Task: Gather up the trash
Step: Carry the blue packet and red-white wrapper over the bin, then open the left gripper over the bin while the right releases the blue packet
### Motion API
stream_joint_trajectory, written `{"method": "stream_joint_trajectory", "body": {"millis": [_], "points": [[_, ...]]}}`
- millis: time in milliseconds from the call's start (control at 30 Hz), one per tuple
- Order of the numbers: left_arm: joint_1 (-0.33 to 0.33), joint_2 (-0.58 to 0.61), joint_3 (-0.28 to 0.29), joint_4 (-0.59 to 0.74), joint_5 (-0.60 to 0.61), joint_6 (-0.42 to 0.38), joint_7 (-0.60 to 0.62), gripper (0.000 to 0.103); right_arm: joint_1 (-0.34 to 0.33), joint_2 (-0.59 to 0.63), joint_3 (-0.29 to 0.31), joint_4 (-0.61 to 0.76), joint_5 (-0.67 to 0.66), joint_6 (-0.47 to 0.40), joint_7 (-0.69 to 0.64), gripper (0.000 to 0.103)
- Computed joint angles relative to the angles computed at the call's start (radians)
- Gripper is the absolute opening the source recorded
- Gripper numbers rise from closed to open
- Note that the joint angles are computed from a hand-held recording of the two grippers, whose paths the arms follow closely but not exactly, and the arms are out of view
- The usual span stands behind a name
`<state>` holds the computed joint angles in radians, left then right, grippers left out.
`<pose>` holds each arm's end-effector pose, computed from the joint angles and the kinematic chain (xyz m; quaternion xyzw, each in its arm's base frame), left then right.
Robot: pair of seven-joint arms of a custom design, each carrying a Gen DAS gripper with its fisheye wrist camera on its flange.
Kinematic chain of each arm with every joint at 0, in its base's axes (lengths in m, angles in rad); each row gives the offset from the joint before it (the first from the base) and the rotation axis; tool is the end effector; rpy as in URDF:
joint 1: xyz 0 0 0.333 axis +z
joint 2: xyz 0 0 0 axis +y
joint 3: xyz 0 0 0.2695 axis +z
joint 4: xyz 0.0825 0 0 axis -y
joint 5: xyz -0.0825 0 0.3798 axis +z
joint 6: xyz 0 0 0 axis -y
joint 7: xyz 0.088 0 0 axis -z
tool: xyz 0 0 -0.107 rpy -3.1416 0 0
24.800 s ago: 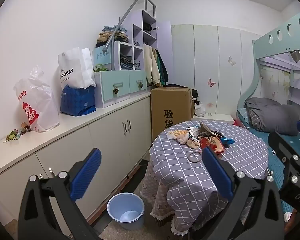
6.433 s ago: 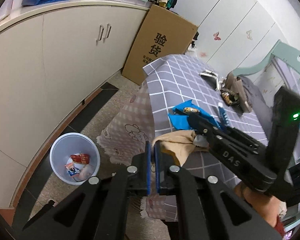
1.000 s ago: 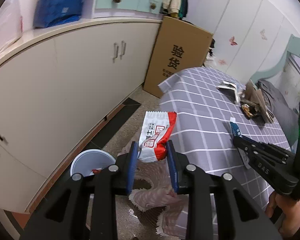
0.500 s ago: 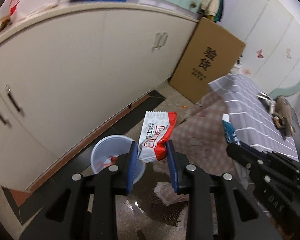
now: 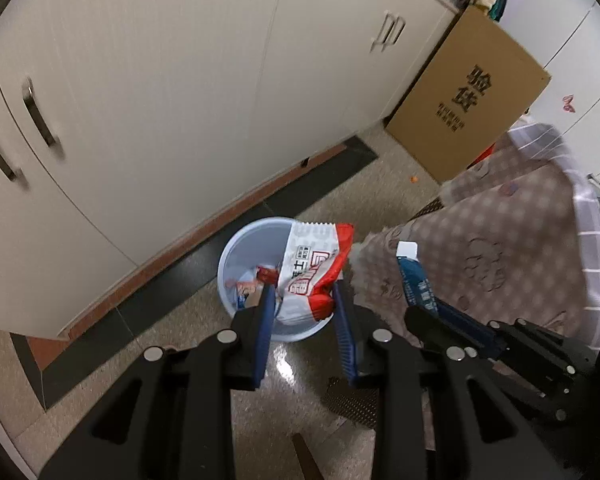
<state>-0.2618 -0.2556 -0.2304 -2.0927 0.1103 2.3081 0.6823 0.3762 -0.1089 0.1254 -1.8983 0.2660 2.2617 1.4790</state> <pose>0.4628 -0.2546 0.5353 -0.7910 0.5622 -0.2203 0.0985 0.4942 0.2818 0.5531 -0.8248 0.5032 -0.0331 0.2556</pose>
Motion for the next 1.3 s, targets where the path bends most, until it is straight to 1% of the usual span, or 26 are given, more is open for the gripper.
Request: {"method": "stream_joint_trajectory", "body": {"millis": [133,367,667,733,767,833,867,1067,1100,1300], "points": [[0.0,0.03,0.004,-0.006,-0.015,-0.001,0.008,0.028,0.0,0.041,0.004,0.006,-0.023,0.013,0.03,0.012],[0.007,0.109,0.005,0.036,-0.019,0.0,0.028,0.028,-0.001,0.085,-0.001,0.011,-0.073,0.065,0.08,0.012],[0.018,0.202,0.002,0.138,0.034,0.0,0.031,0.029,-0.009,0.117,-0.012,0.014,-0.082,0.128,0.103,0.012],[0.019,0.213,0.001,0.151,0.048,0.005,0.02,0.032,-0.011,0.12,-0.014,0.015,-0.079,0.131,0.105,0.012],[0.02,0.215,0.002,0.153,0.05,0.008,0.015,0.035,-0.013,0.12,-0.015,0.014,-0.077,0.133,0.103,0.012],[0.021,0.217,0.002,0.154,0.053,0.014,0.004,0.053,-0.015,0.119,-0.017,0.012,-0.073,0.13,0.099,0.012],[0.021,0.214,0.0,0.151,0.067,0.014,-0.012,0.055,-0.016,0.117,-0.017,0.008,-0.071,0.132,0.097,0.012],[0.02,0.197,0.0,0.135,0.061,0.003,-0.022,0.058,-0.017,0.102,-0.015,-0.003,-0.062,0.123,0.091,0.012],[0.019,0.192,0.0,0.13,0.061,0.001,-0.024,0.06,-0.017,0.101,-0.015,-0.003,-0.06,0.119,0.088,0.012],[0.023,0.146,0.004,0.081,0.049,-0.007,-0.041,0.063,-0.011,0.092,-0.01,-0.008,-0.053,0.119,0.087,0.012]]}}
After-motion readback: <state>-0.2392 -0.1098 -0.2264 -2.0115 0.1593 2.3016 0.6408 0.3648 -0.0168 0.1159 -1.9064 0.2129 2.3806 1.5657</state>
